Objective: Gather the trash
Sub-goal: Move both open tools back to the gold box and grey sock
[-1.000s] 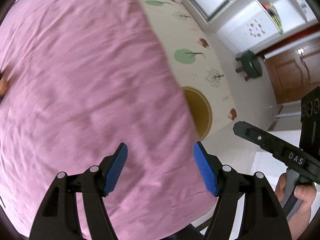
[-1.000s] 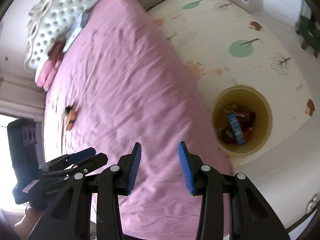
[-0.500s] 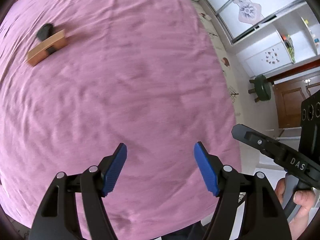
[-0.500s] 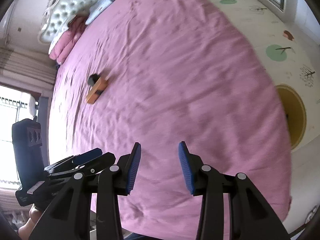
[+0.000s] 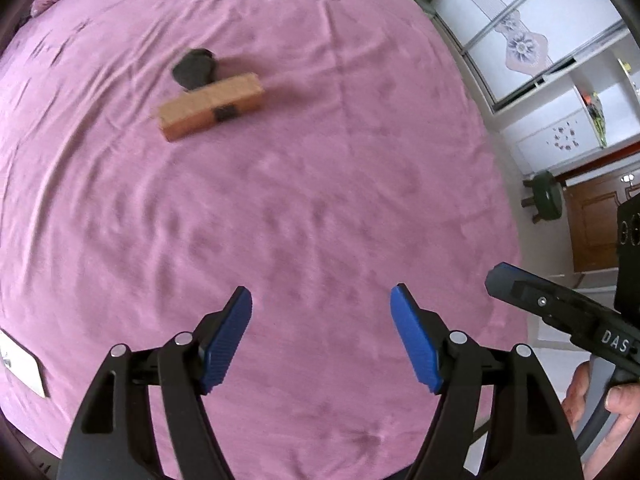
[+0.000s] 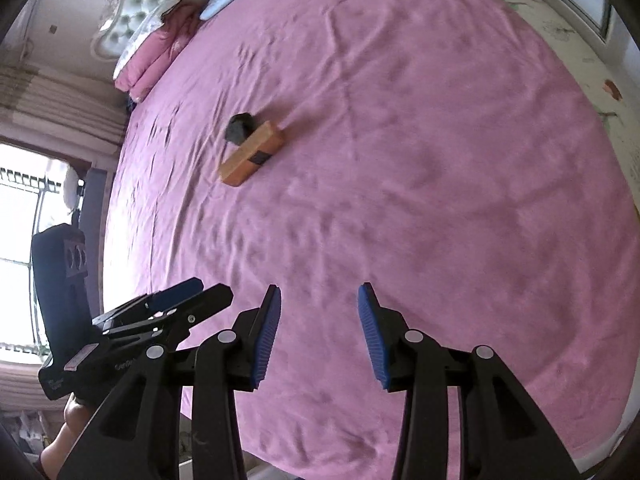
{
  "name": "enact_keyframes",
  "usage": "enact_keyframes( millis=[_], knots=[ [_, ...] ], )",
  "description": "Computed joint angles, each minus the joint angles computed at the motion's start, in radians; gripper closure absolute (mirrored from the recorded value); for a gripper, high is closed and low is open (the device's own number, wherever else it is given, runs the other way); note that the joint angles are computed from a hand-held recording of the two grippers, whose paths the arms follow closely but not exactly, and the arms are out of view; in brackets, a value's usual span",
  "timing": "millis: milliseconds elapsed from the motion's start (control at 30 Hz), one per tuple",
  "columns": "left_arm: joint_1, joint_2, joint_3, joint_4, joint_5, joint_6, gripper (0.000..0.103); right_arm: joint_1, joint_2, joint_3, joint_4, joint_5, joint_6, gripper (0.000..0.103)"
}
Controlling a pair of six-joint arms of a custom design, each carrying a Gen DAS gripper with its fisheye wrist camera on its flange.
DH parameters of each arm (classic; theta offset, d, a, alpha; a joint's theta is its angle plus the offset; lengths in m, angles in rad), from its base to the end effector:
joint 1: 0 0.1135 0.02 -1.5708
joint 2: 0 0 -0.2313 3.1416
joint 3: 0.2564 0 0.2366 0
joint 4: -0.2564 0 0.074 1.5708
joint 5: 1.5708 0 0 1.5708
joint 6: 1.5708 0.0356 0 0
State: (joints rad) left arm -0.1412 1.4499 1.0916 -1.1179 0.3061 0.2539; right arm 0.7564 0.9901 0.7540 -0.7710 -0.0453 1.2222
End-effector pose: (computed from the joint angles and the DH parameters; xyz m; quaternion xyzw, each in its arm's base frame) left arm 0.2338 -0.0441 0.2116 0.2008 0.9666 -0.1494 0.0552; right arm 0.1358 0.1303 0.2191 0.2155 0.9358 0.2443 0.1346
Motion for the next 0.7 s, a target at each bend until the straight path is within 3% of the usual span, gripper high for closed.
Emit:
enact_keyframes(
  millis=[400, 700],
  knots=[
    [0.086, 0.384, 0.413, 0.015, -0.047, 0.091, 0.027, -0.241, 0.511, 0.342, 0.134, -0.173, -0.335, 0.059],
    [0.035, 0.73, 0.787, -0.007, -0.155, 0.21, 0.026, -0.358, 0.777, 0.508, 0.199, -0.274, -0.402, 0.058]
  ],
)
